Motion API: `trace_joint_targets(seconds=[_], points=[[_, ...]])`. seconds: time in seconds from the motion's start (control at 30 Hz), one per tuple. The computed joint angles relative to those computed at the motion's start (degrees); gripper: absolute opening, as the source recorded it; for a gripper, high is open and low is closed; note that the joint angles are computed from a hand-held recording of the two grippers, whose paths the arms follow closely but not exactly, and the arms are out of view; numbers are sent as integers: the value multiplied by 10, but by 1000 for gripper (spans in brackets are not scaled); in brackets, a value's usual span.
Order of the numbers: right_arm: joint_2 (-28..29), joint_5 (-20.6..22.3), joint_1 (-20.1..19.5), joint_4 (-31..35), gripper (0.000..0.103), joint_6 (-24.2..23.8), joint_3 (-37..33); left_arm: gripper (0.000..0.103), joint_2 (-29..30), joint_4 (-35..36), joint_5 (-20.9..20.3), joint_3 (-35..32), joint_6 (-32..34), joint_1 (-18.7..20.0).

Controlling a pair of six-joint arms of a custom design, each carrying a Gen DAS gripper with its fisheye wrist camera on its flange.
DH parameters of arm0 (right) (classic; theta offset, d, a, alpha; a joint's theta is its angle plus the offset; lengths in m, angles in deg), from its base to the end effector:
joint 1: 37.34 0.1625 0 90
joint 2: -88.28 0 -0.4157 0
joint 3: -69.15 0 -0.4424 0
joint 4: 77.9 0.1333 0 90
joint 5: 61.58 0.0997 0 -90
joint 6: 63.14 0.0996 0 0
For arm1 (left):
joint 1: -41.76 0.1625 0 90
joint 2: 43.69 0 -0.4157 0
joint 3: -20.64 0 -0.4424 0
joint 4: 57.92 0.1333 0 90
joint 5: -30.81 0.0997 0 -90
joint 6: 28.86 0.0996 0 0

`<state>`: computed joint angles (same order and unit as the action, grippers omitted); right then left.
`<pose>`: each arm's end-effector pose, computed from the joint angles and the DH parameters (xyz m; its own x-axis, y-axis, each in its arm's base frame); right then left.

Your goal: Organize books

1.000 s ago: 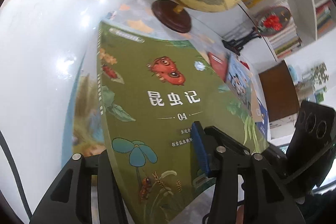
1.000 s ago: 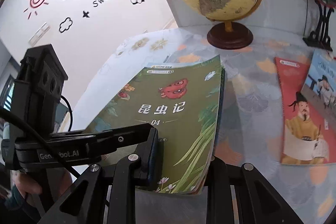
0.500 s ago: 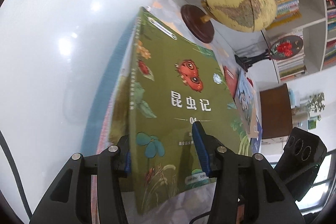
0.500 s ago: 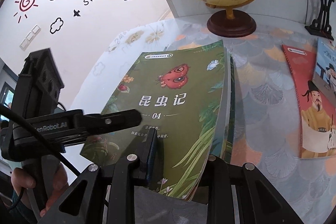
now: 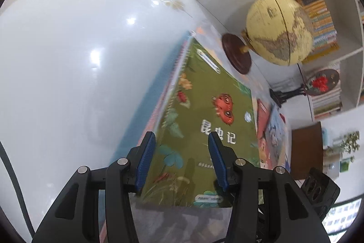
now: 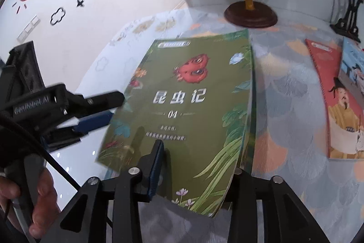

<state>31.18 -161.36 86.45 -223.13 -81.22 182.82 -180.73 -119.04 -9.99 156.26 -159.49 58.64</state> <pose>0.4120 -0.4064 0.0419 -0.6039 -0.7820 0.1542 -0.7820 0.6187 0.0749 -0.1274 -0.2568 0.3530 -0.7384 -0.6687 0.0874 -0.4434 0.3837 -0.8101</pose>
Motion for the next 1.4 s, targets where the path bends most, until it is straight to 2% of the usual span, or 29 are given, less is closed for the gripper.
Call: trace_joint_targets(seconds=[0.03, 0.1, 0.13, 0.23, 0.33, 0.5, 0.7, 0.83, 0.9, 1.0, 1.13, 1.27, 1.4], points=[[-7, 0, -1, 2, 47, -19, 4, 46, 1, 20, -9, -2, -28, -16], [-18, -19, 1, -8, 50, -35, 14, 46, 12, 32, -22, -3, -52, -29], [-27, -14, -5, 2, 50, -38, 17, 46, 25, 40, -33, -6, -68, -39], [-69, -8, -26, 29, 50, -36, 28, 46, 90, 32, -58, -17, -85, -61], [-125, -15, -42, 22, 51, -66, 54, 46, 183, -17, -72, -37, -62, -70], [-254, -15, -93, 59, 53, -102, 84, 47, 354, -195, -57, -74, 40, -64], [-400, 2, -185, 132, 55, -140, 87, 60, 553, -455, -33, -136, 209, -41], [-474, 7, -249, 179, 55, -170, 79, 60, 681, -572, -46, -209, 329, -27], [-505, 11, -285, 201, 55, -187, 71, 60, 728, -603, -51, -242, 367, -25], [-529, 24, -332, 222, 55, -204, 50, 60, 793, -644, -68, -293, 427, -17], [-529, 34, -378, 238, 55, -199, 19, 60, 840, -651, -91, -342, 473, -6], [-509, 38, -413, 247, 55, -175, -8, 61, 858, -661, -102, -362, 504, 11], [-482, 40, -428, 233, 55, -168, -24, 61, 861, -726, -119, -349, 547, 42]])
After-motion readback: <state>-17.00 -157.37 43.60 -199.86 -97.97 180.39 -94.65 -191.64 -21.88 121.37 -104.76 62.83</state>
